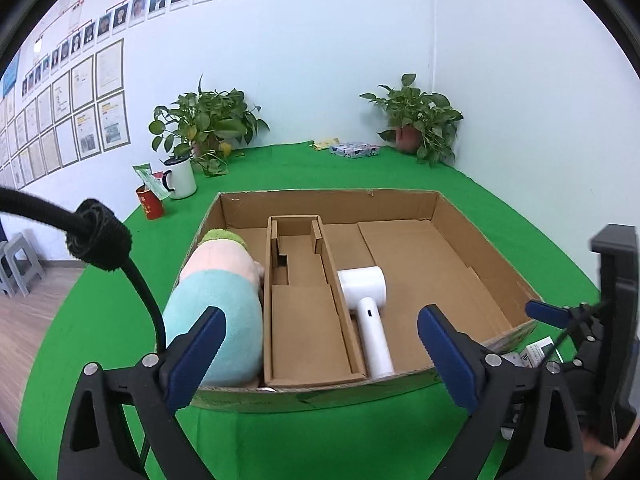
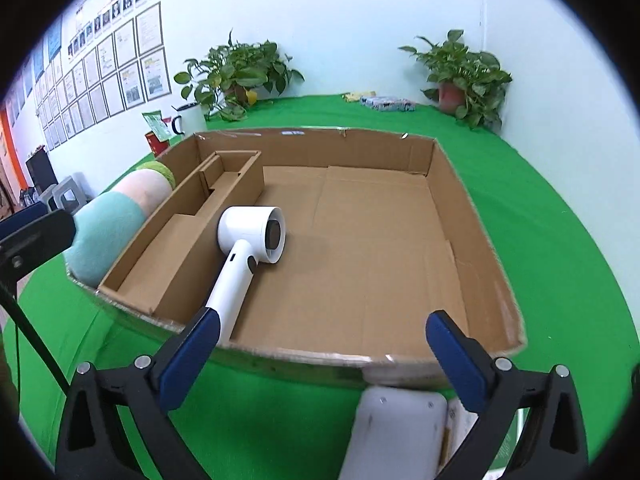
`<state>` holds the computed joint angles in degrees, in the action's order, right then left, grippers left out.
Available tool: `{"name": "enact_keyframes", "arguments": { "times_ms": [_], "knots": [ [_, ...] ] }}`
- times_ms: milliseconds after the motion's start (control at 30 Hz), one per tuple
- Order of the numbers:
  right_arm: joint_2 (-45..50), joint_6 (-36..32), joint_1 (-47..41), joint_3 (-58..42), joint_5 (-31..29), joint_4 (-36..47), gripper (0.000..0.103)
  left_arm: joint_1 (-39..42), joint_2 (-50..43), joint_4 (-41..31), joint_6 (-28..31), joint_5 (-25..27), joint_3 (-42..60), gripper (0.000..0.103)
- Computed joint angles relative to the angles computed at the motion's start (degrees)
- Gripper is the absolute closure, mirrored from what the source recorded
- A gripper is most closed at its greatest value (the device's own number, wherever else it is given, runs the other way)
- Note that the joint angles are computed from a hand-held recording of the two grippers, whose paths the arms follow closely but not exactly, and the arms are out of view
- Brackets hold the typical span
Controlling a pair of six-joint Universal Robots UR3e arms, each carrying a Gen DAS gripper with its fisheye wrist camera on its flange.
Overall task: Organize objects
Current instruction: 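Withdraw the right tool from the box toward the white rectangular device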
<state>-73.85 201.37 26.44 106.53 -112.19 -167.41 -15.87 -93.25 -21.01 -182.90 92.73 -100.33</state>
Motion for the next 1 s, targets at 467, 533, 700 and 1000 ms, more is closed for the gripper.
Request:
{"name": "enact_keyframes", "arguments": {
  "times_ms": [467, 533, 700, 1000],
  "knots": [
    [-3.74, -0.5, 1.83, 6.35, -2.27, -6.16, 0.001, -4.2, 2.56, 0.45, -3.17, 4.58, -2.14, 0.008],
    [-4.12, -0.91, 2.04, 7.34, -1.81, -7.88, 0.001, -4.35, 2.72, 0.9, -3.32, 4.87, -2.74, 0.02],
    [-4.92, -1.5, 2.72, 8.51, -2.69, -8.43, 0.064, -0.66, 3.92, -7.24, -0.49, -5.73, -2.21, 0.099],
    [-9.3, -2.82, 0.17, 19.44, 3.93, -18.04, 0.001, 4.03, 7.41, -3.21, -2.64, -16.22, -10.83, 0.012]
  ]
}}
